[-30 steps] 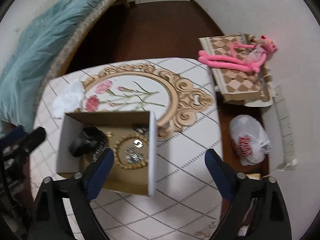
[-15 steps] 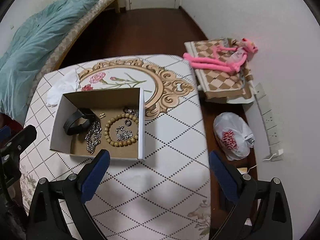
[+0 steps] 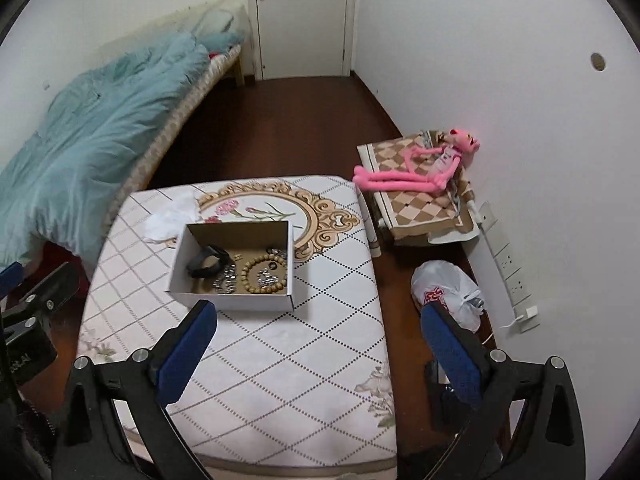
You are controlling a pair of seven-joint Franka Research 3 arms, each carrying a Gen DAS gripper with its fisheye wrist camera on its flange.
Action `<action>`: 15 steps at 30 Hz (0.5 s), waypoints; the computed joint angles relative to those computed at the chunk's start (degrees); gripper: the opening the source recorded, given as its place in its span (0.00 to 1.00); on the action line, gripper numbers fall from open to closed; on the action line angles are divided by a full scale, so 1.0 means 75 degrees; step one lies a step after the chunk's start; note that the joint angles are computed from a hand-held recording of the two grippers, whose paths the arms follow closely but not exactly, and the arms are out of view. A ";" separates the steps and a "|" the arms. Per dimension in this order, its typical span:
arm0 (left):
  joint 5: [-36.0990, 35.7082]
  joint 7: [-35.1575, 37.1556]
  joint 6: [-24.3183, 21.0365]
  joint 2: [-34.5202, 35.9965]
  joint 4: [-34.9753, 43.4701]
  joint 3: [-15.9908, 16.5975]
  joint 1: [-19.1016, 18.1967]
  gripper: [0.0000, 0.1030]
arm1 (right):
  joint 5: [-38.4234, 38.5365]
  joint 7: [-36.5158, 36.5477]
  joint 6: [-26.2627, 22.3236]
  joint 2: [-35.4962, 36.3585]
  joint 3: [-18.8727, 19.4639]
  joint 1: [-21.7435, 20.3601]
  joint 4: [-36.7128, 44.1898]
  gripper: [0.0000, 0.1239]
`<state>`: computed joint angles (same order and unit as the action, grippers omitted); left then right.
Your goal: Organize jewelry
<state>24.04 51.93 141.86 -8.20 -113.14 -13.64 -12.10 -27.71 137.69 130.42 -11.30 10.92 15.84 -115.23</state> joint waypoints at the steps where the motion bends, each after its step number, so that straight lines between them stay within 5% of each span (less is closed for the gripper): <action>1: -0.0085 0.0058 0.0014 -0.0142 -0.0084 0.0014 -0.0025 0.99 | -0.0074 0.0049 -0.0064 -0.0154 0.0045 0.0017 -0.0049 0.83; 15: -0.0910 0.0506 -0.0163 -0.1441 -0.0849 0.0006 -0.0221 0.99 | -0.0107 0.0258 -0.0479 -0.1631 0.0745 -0.0166 -0.0620 0.83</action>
